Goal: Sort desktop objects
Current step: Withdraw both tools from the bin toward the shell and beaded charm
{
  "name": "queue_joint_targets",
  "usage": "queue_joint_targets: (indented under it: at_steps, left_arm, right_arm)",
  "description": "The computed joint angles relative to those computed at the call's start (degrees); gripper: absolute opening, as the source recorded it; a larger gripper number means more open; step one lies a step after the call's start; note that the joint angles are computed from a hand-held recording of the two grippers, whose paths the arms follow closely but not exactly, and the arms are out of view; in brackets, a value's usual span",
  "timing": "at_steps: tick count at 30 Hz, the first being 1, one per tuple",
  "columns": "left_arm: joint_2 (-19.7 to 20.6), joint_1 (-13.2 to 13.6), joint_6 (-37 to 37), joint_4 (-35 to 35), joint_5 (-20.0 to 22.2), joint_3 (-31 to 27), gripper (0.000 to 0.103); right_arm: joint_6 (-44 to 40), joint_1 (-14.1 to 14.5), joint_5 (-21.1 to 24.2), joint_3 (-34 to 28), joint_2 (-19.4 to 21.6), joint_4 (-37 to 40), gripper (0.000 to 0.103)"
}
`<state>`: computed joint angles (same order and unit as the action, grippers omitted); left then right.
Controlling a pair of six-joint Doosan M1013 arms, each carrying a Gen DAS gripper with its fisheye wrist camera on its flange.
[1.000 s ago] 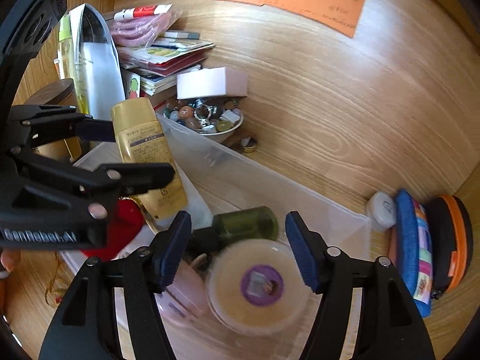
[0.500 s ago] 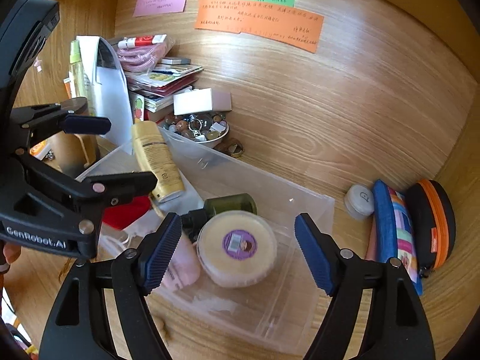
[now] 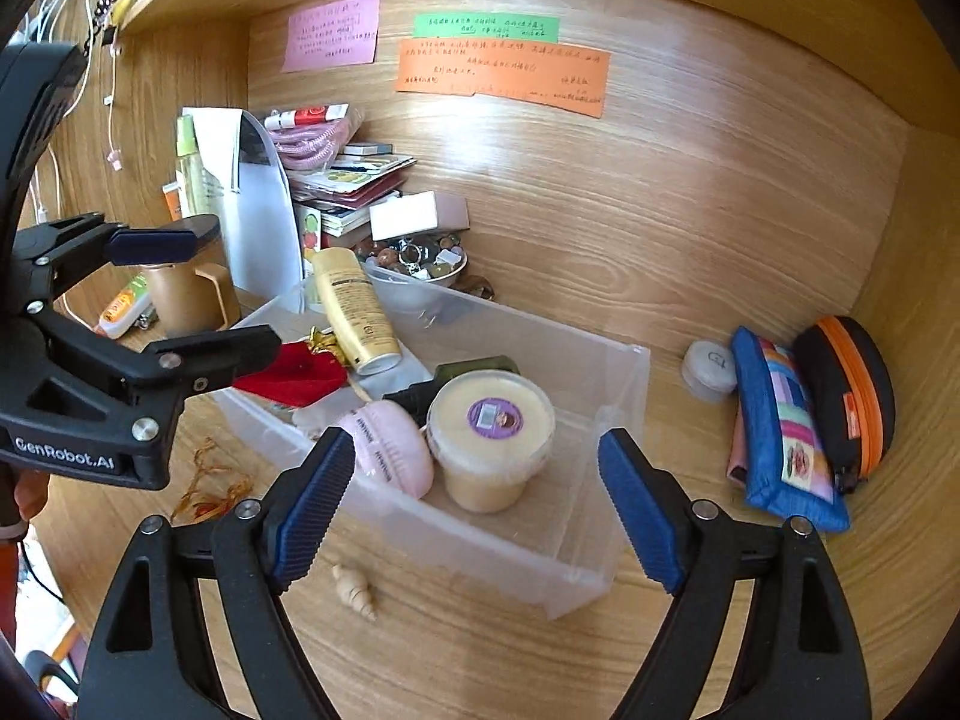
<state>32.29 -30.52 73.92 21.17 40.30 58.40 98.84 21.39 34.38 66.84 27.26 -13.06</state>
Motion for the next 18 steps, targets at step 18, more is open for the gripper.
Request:
queue_joint_targets:
  at_steps: [18]
  left_arm:
    - [-3.56, 1.55, -1.28, -7.08, 0.56, 10.14, 0.101]
  right_arm:
    - [-4.09, 0.07, -2.78, 7.49, -3.14, 8.83, 0.081]
